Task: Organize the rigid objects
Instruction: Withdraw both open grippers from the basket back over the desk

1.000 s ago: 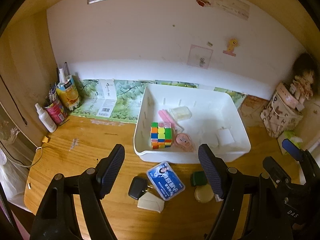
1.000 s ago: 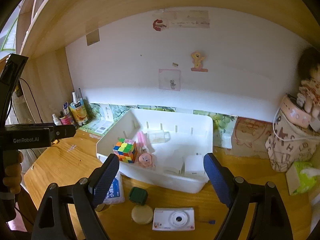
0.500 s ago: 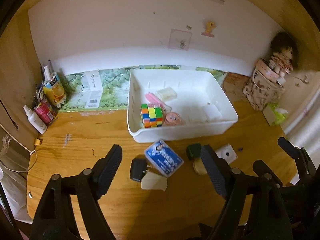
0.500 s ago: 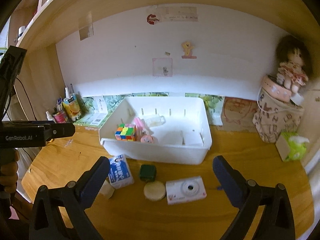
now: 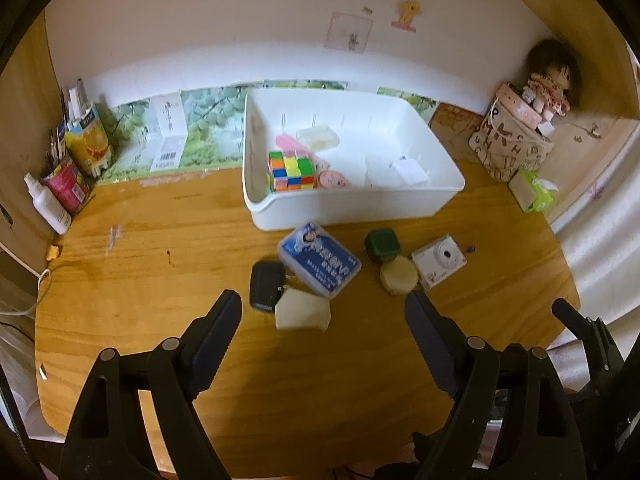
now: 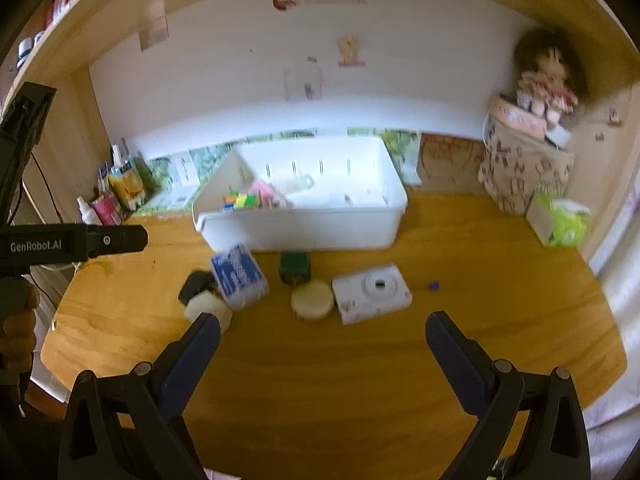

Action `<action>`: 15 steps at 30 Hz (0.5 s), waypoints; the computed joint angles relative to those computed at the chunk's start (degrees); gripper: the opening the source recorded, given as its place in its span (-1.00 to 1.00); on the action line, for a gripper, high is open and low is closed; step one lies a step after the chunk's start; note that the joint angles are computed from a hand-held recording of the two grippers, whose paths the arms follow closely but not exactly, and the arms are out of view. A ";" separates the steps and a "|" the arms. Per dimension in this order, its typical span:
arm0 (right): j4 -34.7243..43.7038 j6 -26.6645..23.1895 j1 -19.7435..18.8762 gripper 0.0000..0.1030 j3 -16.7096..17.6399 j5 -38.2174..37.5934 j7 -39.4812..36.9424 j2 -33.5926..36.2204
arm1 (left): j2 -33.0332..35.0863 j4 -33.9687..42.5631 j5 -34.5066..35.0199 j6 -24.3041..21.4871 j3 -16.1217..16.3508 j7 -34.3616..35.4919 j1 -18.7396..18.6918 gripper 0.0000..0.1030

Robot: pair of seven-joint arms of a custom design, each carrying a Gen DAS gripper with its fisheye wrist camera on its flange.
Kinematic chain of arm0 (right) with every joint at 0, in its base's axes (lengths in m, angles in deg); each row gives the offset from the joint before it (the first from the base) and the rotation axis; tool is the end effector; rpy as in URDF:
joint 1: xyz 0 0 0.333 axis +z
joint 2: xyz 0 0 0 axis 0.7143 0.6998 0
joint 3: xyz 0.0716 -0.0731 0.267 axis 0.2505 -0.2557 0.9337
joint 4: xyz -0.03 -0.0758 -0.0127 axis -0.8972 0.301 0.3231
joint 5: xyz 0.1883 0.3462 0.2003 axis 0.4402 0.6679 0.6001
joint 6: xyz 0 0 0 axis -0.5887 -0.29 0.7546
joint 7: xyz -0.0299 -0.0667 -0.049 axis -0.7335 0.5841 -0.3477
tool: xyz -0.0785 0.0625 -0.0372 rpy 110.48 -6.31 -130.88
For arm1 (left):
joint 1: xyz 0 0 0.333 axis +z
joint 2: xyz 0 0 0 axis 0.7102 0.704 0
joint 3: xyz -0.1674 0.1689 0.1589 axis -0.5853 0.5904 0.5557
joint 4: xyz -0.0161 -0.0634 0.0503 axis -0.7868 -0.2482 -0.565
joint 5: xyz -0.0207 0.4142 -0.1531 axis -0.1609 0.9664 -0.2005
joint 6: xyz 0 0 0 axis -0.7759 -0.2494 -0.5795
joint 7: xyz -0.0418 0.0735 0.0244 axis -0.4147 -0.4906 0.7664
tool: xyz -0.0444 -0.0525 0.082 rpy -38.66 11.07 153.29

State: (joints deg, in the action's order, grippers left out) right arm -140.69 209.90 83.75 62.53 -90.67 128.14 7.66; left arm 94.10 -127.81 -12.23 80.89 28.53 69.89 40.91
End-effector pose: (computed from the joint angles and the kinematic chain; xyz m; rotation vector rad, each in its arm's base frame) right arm 0.6288 0.4397 0.4139 -1.4253 2.1326 -0.7996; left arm 0.7766 -0.2098 0.4004 -1.4663 2.4841 -0.8598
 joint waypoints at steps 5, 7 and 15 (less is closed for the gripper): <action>-1.42 -0.78 -0.74 1.00 1.23 3.76 -1.17 -0.33 | -0.12 -0.76 0.64 -1.21 0.40 -0.37 -0.04 0.67; -1.47 -1.80 -0.65 1.00 1.27 4.28 -1.86 -0.23 | 0.04 -0.66 1.51 -1.78 0.91 -1.43 -0.61 0.67; -5.42 -0.95 -2.53 1.00 1.71 6.80 -5.17 -2.14 | 3.30 4.25 4.35 -8.60 1.82 -8.16 -2.91 0.67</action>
State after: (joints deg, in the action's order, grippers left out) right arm -146.11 208.95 81.21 64.24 -83.87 122.97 5.51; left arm 97.40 -123.56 -7.88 72.29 30.36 61.73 38.00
